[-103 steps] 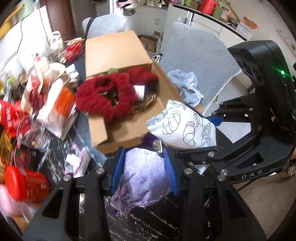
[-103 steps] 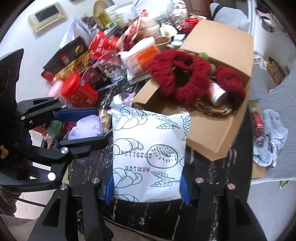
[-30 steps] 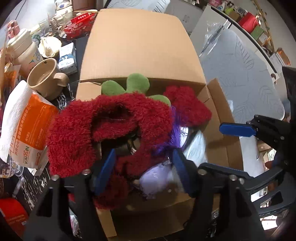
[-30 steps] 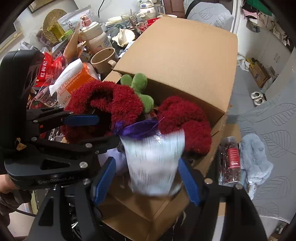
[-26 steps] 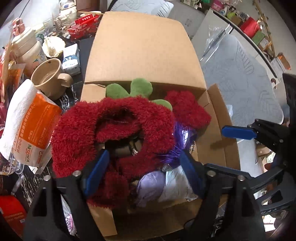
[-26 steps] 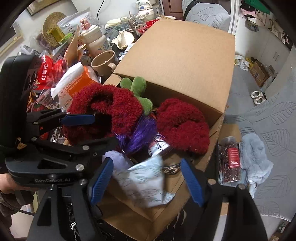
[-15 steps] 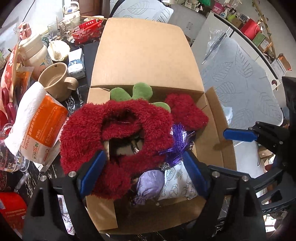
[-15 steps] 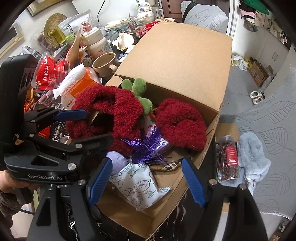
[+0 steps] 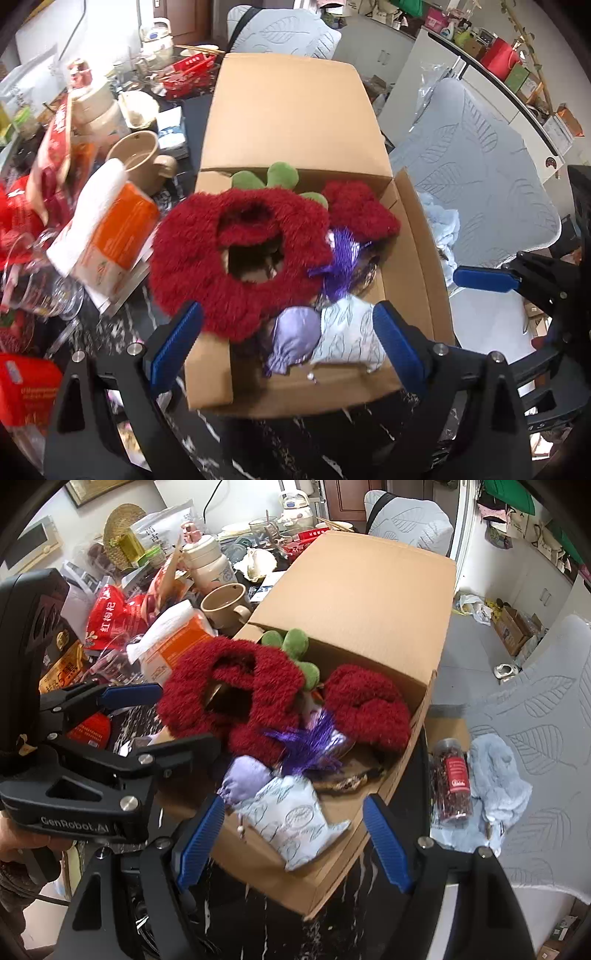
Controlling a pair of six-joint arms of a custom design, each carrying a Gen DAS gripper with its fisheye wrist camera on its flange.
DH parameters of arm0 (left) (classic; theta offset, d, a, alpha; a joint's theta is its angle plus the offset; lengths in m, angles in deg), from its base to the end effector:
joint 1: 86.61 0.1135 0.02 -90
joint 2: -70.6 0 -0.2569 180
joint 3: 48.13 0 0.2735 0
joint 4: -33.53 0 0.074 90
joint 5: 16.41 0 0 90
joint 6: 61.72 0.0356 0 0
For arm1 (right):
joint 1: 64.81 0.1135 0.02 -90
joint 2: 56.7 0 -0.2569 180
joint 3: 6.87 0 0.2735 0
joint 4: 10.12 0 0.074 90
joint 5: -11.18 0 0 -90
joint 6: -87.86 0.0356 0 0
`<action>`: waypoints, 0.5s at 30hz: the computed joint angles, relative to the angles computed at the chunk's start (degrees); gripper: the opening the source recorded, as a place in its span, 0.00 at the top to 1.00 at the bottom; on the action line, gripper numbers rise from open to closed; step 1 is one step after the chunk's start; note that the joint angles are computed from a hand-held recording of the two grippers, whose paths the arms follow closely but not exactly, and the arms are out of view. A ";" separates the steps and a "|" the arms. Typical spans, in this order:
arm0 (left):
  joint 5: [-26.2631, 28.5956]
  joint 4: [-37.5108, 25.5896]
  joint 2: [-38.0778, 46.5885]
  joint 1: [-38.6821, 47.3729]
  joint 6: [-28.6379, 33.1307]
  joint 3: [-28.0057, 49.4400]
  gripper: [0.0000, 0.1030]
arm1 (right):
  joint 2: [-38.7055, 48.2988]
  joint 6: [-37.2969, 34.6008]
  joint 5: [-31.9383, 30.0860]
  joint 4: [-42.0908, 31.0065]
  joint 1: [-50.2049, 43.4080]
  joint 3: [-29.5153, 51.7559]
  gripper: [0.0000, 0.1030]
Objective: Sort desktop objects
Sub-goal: 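Withdraw both tools from the box toward the seed jar and pink bag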
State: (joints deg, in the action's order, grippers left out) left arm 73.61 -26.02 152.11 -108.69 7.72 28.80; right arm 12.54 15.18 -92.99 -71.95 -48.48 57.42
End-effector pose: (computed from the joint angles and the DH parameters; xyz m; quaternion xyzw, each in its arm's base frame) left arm 0.2803 -0.1137 0.2471 0.0130 0.9745 -0.0815 0.2085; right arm 0.2319 0.0770 0.2304 -0.0164 0.9722 0.1735 0.1562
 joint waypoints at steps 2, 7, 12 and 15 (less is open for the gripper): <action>-1.54 -1.57 -1.95 -1.02 -1.30 -0.67 0.10 | -1.76 0.95 0.43 -1.14 1.02 -0.52 0.24; -4.09 -5.75 -7.04 -3.32 -4.53 -2.93 0.09 | -6.06 3.75 1.12 -3.86 3.89 -1.81 0.24; -5.67 -9.01 -11.80 -5.59 -7.40 -5.39 0.09 | -9.79 6.80 2.20 -6.15 7.45 -2.71 0.24; -6.59 -10.88 -14.78 -7.30 -9.45 -7.12 0.09 | -11.78 9.11 3.11 -7.50 10.13 -3.08 0.24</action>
State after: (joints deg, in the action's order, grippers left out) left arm 67.02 -36.90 137.33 -115.99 -1.72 21.68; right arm 0.76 24.29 -89.88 -79.46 -38.35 54.33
